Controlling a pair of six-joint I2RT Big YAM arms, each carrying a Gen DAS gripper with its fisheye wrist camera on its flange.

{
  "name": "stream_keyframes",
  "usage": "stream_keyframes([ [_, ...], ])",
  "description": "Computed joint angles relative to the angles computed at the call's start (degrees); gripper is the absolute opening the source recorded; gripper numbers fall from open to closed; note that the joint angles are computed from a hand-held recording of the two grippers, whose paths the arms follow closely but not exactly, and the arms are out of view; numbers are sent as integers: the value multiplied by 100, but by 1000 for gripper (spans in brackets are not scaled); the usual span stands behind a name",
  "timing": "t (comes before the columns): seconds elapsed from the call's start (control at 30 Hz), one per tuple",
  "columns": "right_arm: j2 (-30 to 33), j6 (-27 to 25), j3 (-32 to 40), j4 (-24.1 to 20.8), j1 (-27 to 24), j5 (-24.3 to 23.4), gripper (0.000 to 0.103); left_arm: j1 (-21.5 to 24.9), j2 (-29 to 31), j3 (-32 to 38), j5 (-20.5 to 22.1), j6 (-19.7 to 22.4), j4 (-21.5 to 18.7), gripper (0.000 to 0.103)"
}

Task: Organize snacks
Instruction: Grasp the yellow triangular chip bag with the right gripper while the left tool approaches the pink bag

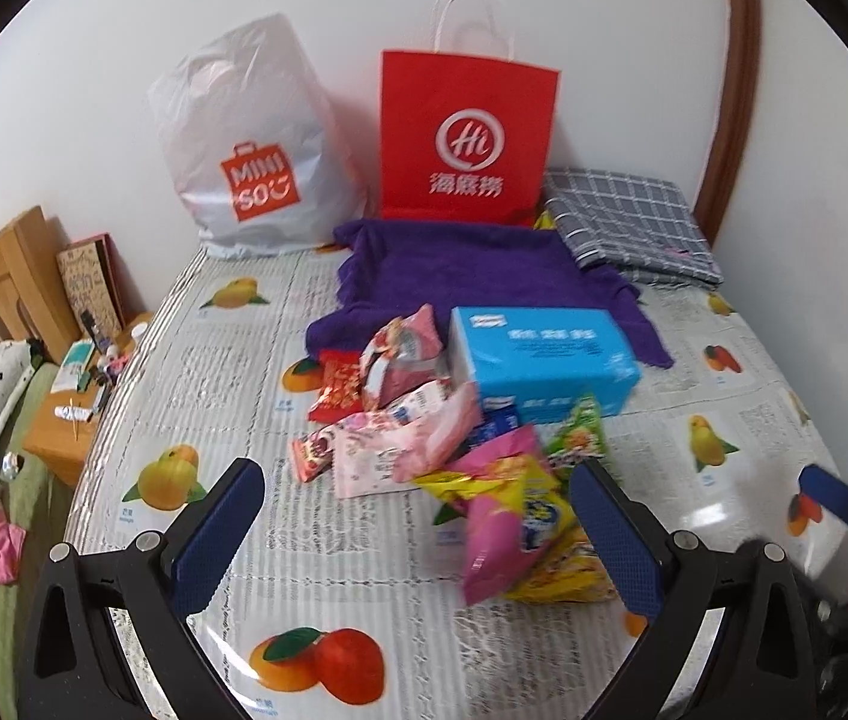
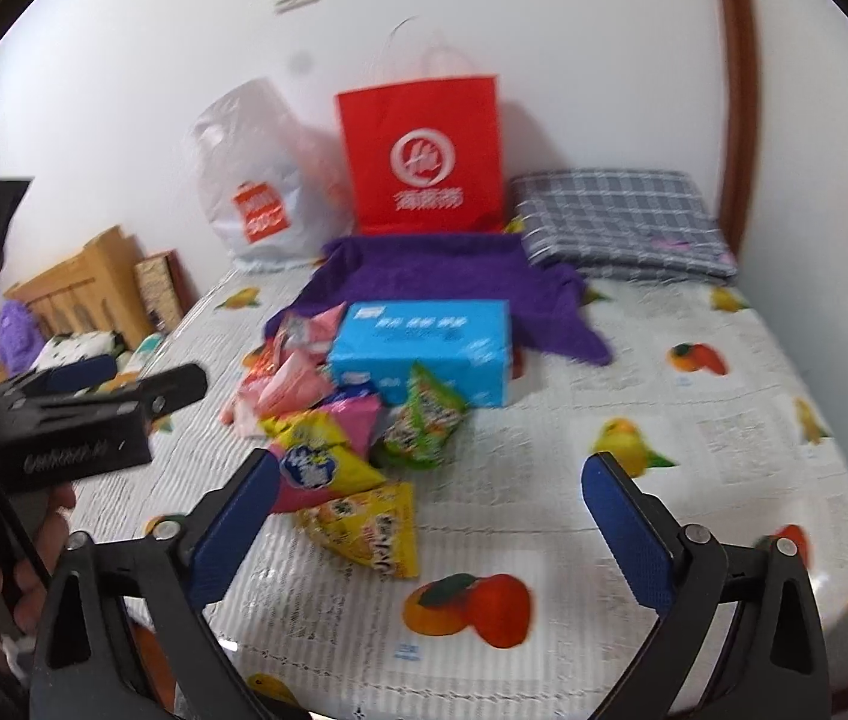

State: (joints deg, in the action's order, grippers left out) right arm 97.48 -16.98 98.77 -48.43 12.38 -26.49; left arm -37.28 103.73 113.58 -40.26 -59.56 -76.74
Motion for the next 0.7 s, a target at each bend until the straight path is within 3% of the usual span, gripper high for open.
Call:
stream_keyframes([
  [0.23, 448, -328, 89, -439, 188, -303, 97, 223, -275, -765, 327, -90, 532, 102],
  [0.57, 1128, -418, 442, -992, 389, -4, 97, 410, -505, -1478, 790, 143, 1550, 102],
  [0.67, 1247, -357, 496, -1028, 413, 50, 97, 429, -512, -1555, 903, 299, 1777, 102],
  [0.7, 1204, -334, 392, -856, 429, 74, 97, 433, -515, -1582, 961, 357, 1870, 102],
])
